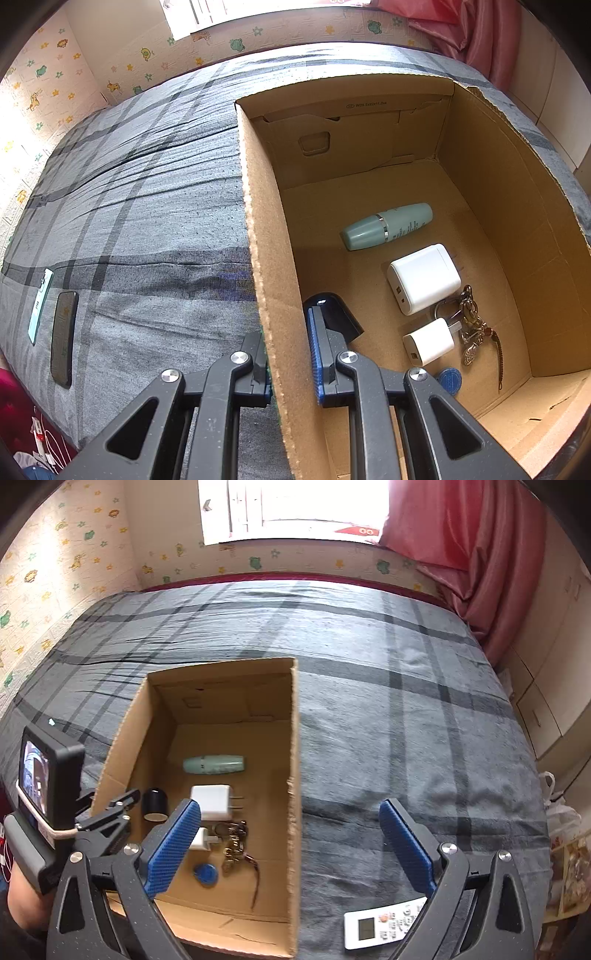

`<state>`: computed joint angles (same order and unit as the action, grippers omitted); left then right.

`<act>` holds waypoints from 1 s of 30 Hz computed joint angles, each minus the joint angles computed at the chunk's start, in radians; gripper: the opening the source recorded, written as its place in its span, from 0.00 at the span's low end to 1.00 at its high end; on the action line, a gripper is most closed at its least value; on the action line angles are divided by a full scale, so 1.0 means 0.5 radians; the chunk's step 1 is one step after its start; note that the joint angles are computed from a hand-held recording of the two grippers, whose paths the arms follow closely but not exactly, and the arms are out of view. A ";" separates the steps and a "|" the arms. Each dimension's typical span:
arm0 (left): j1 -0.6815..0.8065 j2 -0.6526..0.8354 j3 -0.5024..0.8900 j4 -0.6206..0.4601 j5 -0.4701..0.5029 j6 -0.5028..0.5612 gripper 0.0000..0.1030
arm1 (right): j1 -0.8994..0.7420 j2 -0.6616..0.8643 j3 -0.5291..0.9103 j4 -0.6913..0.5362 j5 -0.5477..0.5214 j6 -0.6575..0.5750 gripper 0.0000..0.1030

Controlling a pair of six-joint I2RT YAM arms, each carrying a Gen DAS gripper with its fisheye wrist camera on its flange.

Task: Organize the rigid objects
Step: 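Move the right gripper back toward the white remote control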

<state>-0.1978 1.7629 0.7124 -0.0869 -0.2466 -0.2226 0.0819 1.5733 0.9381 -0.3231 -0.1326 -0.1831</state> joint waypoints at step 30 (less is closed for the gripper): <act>-0.007 -0.001 -0.008 0.009 -0.013 0.000 0.16 | -0.797 0.464 -0.105 0.080 0.070 -0.087 0.97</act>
<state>-0.2012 1.7627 0.7086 -0.0822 -0.2533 -0.2224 -0.3164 1.8054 0.8857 -0.2833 -0.0975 -0.2265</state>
